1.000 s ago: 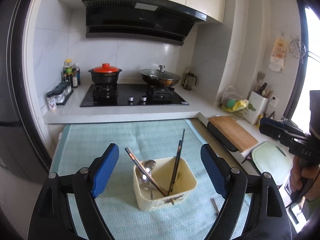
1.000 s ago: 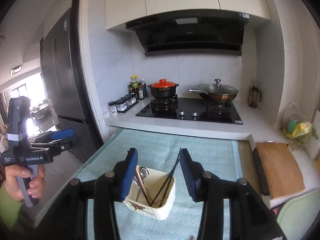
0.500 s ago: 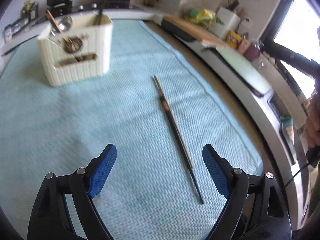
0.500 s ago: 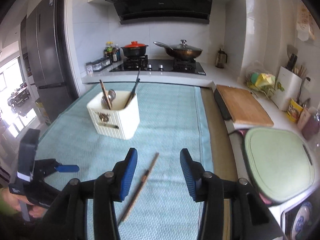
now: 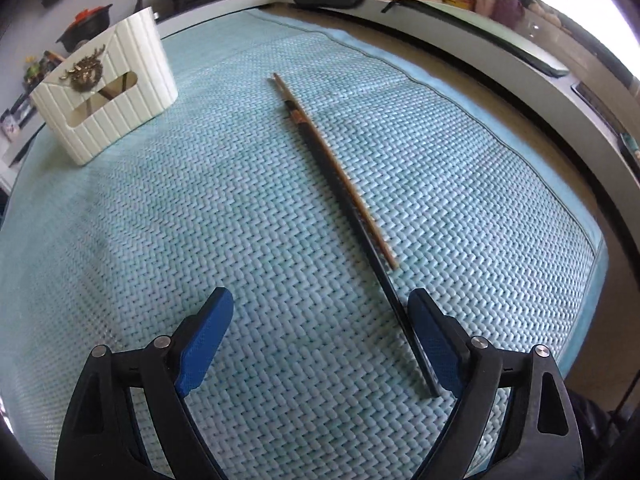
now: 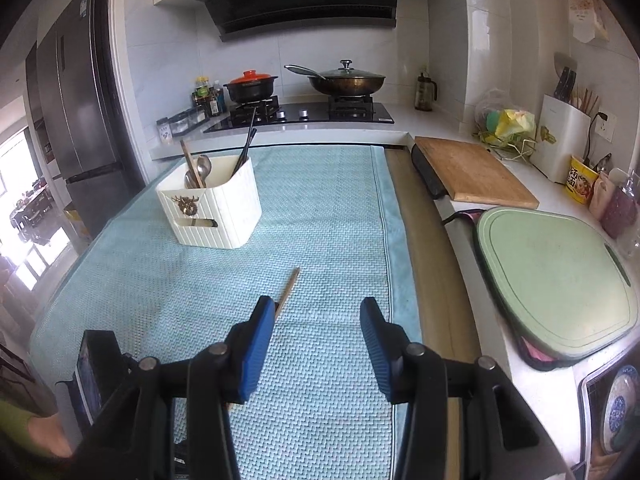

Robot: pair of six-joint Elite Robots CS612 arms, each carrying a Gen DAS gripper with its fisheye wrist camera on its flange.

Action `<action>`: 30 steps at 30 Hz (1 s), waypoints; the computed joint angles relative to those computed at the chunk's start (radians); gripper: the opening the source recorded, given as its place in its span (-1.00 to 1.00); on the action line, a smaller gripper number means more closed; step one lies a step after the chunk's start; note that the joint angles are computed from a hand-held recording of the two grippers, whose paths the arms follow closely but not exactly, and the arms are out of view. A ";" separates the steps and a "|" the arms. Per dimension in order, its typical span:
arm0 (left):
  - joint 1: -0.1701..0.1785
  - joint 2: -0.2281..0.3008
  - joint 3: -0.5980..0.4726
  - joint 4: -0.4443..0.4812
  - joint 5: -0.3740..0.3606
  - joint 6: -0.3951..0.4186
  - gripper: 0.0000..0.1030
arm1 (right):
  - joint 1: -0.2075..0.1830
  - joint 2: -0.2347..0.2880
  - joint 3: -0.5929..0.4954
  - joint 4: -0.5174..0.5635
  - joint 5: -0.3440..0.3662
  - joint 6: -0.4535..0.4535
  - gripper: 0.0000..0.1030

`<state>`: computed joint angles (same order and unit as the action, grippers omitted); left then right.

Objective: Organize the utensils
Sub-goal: 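Move both tools back to the last black and wooden chopsticks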

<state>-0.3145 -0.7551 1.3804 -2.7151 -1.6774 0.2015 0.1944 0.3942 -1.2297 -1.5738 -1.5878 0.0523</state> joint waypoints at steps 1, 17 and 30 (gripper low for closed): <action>0.004 0.001 -0.003 0.003 0.006 -0.017 0.75 | 0.001 -0.007 0.015 0.000 0.003 -0.008 -0.12; 0.049 -0.007 -0.003 0.006 0.021 -0.092 0.72 | -0.018 -0.221 0.642 -0.094 0.193 0.170 -0.45; 0.110 0.000 -0.093 0.106 -0.171 -0.095 0.72 | 0.002 -0.239 0.691 -0.033 0.027 0.070 -0.88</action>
